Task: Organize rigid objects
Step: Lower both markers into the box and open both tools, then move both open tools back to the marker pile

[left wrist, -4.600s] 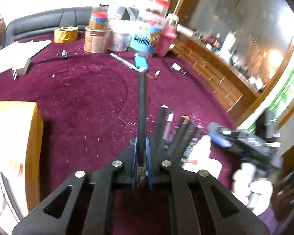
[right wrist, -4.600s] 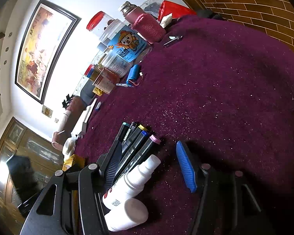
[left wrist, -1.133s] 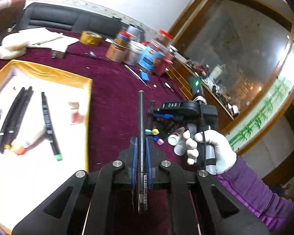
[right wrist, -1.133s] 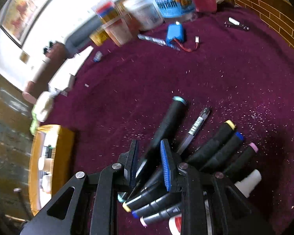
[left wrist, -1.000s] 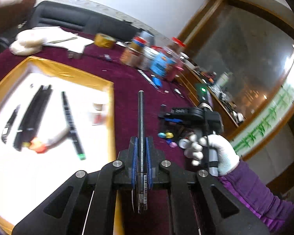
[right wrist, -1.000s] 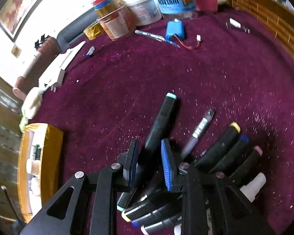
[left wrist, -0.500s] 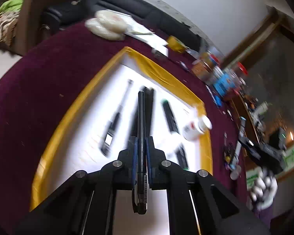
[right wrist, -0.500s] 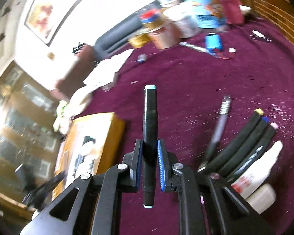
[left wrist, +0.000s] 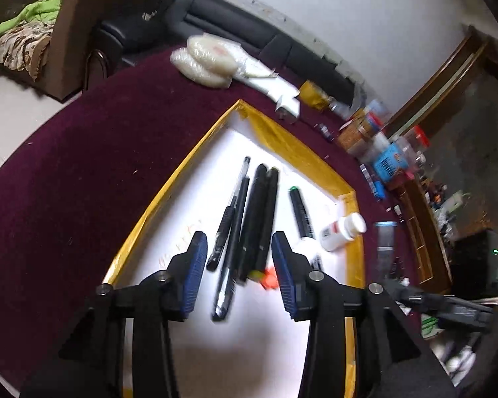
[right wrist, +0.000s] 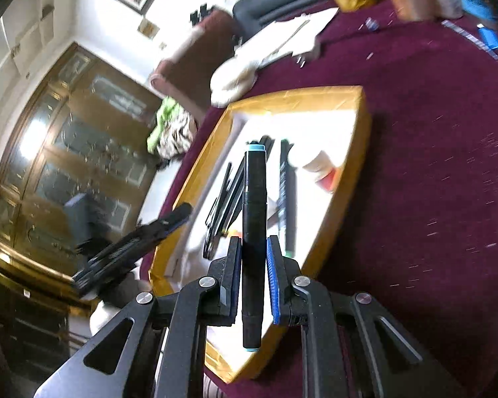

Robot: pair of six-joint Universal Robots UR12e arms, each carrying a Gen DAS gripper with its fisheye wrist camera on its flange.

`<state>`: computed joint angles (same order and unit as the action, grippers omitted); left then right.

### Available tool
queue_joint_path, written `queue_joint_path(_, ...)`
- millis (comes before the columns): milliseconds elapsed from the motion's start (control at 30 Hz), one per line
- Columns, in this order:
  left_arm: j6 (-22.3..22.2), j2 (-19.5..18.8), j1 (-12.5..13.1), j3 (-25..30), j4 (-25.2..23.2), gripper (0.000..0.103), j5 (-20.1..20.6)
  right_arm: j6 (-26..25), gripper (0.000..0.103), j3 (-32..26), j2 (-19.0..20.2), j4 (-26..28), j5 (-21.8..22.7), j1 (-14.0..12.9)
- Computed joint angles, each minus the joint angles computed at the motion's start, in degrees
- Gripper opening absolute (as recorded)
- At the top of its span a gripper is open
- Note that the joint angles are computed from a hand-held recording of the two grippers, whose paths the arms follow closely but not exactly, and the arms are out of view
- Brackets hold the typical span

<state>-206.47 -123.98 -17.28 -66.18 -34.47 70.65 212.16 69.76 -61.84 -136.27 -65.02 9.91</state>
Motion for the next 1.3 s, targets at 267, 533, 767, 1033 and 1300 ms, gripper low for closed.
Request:
queue_joint_path(267,-1.08,4.32,-0.21,-7.27,11.1,0.052,1.28,-1.87,0.013,-10.03,6.63,12.1,-5.7,3.38)
queue_joint_path(533,-2.99,4.97,0.1,-9.11,11.31,0.057,-0.78,-3.69,0.013,-20.86,12.4,21.59,-20.7,5.72)
queue_joint_path(767,-3.01,5.6,0.0,-10.02,12.36,0.058,-1.35,-1.5,0.014,-14.67,9.34,10.96,-17.82,4.7)
queue_joint_path(1033,-0.4,5.32,-1.4,-9.02,14.28,0.064,-3.85,-9.85,0.085,1.64,-2.35,-10.95,-36.07,5.45)
queue_joint_path(1300,10.67,2.11,-5.93,-2.21,5.03,0.066,-7.19,9.56,0.085,19.89,-14.36,-10.32,-40.43,-2.74)
